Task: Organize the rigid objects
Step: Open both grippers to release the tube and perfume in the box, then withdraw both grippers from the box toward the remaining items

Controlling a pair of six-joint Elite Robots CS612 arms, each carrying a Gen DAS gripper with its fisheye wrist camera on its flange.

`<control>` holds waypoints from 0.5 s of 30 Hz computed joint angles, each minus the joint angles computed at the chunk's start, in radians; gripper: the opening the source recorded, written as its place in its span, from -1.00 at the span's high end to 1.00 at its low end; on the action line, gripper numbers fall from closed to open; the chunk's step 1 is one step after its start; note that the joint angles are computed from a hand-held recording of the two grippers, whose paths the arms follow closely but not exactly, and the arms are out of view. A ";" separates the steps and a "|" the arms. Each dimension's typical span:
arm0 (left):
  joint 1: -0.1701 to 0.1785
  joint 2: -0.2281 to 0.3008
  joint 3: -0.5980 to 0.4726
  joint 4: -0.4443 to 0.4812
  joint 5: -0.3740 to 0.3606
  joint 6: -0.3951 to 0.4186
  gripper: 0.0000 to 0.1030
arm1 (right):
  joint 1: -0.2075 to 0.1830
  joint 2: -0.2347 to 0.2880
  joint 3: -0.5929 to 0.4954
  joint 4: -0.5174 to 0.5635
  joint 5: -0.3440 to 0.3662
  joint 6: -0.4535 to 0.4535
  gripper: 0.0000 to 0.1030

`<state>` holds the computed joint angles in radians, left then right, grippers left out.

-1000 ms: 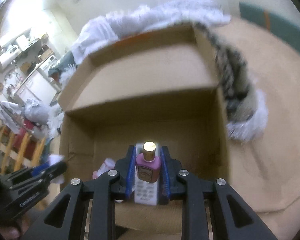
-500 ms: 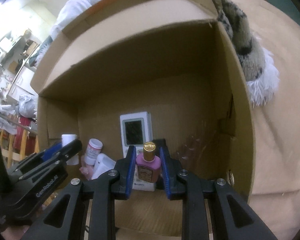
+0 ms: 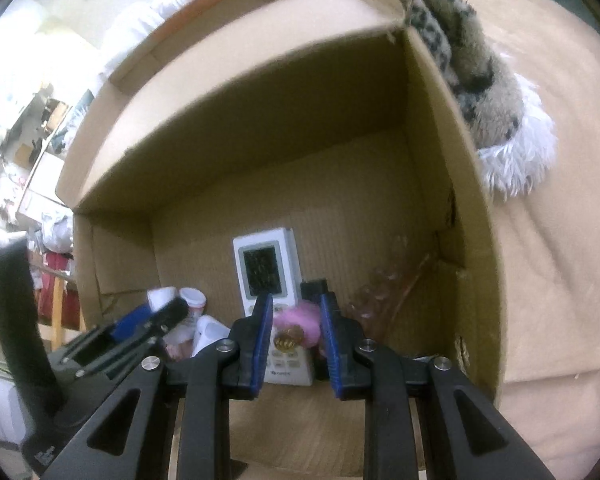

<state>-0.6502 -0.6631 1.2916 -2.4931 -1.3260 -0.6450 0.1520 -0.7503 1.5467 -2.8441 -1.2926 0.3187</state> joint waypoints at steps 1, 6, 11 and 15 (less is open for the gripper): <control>0.000 0.000 0.000 -0.003 -0.001 0.001 0.53 | 0.001 -0.003 0.004 -0.015 -0.010 -0.004 0.51; 0.002 0.005 -0.017 0.010 0.002 0.012 0.40 | -0.009 -0.009 0.021 -0.071 0.013 0.014 0.51; -0.001 -0.006 -0.011 -0.008 0.025 0.021 -0.14 | -0.016 -0.015 0.035 -0.109 0.024 0.035 -0.28; -0.008 -0.019 0.000 -0.019 0.053 0.036 -0.20 | -0.027 -0.017 0.046 -0.150 0.055 0.061 -0.37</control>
